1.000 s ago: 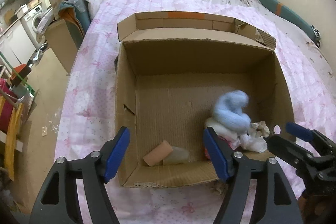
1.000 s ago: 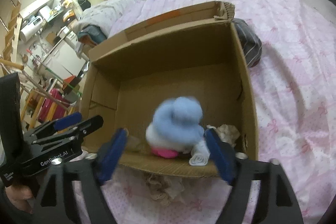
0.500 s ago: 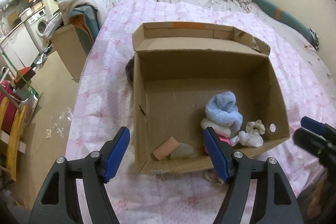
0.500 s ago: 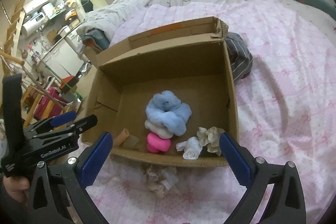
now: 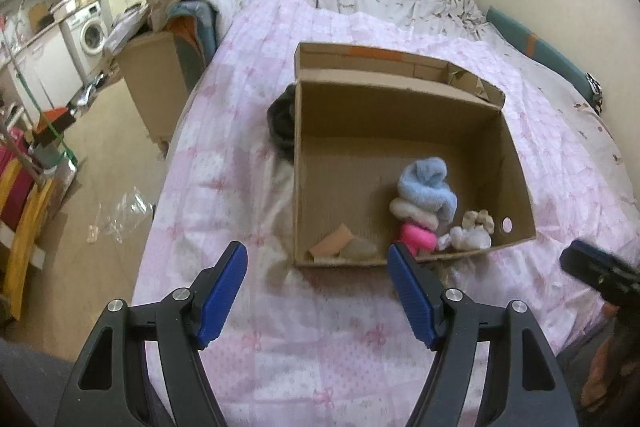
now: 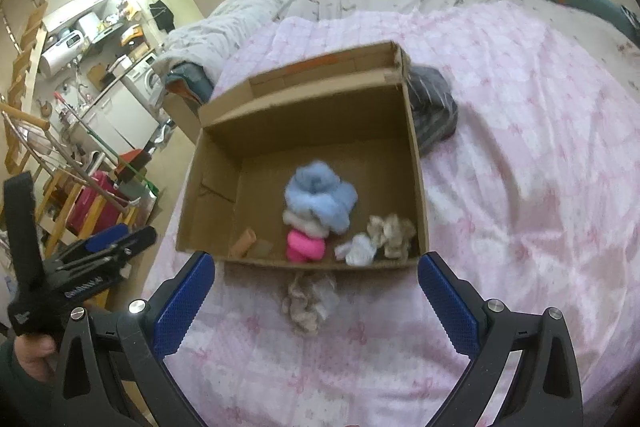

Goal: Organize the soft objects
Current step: 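Lower the left tool and grasp the beige lace scrunchie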

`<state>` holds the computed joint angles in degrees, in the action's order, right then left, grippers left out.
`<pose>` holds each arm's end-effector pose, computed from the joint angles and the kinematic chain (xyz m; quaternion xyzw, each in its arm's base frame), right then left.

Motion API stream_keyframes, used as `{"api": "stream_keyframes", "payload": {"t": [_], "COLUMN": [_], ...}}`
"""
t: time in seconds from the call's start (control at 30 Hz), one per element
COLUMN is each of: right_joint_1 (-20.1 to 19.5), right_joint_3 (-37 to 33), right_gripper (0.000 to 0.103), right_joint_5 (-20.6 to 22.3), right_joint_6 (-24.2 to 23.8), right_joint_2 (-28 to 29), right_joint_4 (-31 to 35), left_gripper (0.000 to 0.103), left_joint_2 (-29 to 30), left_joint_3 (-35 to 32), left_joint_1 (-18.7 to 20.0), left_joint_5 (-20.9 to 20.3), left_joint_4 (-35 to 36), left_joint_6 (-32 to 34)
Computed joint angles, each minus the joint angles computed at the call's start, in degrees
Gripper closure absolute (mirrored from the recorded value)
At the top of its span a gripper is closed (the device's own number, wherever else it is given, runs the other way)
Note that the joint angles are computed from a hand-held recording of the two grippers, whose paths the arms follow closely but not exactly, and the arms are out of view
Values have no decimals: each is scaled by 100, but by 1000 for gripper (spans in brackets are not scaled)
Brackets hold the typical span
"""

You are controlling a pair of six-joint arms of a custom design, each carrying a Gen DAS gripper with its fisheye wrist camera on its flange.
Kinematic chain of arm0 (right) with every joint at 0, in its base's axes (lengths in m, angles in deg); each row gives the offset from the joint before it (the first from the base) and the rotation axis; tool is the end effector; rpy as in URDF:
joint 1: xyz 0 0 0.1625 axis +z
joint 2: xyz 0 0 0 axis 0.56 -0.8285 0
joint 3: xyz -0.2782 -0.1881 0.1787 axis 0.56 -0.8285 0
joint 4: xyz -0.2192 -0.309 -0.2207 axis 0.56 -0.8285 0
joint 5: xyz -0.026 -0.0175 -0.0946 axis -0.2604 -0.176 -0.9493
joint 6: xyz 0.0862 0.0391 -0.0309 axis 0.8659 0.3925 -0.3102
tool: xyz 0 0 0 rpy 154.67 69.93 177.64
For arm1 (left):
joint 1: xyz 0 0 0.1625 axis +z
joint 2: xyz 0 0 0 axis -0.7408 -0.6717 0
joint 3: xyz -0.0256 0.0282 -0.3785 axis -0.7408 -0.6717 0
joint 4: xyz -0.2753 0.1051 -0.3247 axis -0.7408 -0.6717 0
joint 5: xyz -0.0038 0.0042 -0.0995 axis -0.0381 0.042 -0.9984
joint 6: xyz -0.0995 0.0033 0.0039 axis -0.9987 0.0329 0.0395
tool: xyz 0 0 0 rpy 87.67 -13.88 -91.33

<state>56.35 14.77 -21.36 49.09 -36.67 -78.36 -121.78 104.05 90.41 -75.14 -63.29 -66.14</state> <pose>0.1172 -0.7073 0.3961 0.2193 -0.9387 0.2124 0.1601 -0.4002 -0.6653 0.1040 0.0054 0.8696 -0.3404 0.3575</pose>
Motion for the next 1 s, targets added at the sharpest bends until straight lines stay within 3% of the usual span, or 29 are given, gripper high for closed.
{"api": "stream_keyframes", "payload": {"t": [0.13, 0.47, 0.57, 0.63, 0.7, 0.73, 0.77, 0.8, 0.9, 1.0], "right_joint_1": [-137, -339, -233, -112, -130, -179, -227, -287, -361, -375], "right_joint_3": [92, -507, -599, -405, -499, -642, -817, -996, -1231, -1315], "right_gripper": [0, 0, 0, 0, 0, 7, 22, 27, 30, 31], "right_joint_5": [-129, -204, -487, -751, -619, -511, -441, -364, -375, -278], "right_joint_6": [290, 1126, 920, 591, 685, 860, 1034, 1247, 1511, 1443], "right_joint_2": [-31, 351, 550, 566, 669, 773, 893, 1027, 1278, 1405], "right_joint_4": [169, 1191, 1464, 1072, 1106, 1255, 1433, 1619, 1778, 1903], "left_gripper": [33, 33, 33, 33, 33, 33, 33, 33, 33, 33], "left_joint_2": [-28, 52, 98, 115, 115, 120, 132, 137, 133, 116], "left_joint_3": [18, -133, -202, -226, -219, -224, -246, -260, -281, -253], "left_joint_1": [26, 185, 216, 229, 240, 247, 258, 267, 310, 339], "left_joint_5": [-83, -354, -426, -477, -540, -557, -568, -579, -674, -764], "left_joint_4": [366, 485, 495, 476, 421, 414, 441, 471, 461, 357], "left_joint_6": [-463, -682, -711, -710, -683, -671, -682, -706, -759, -775]}}
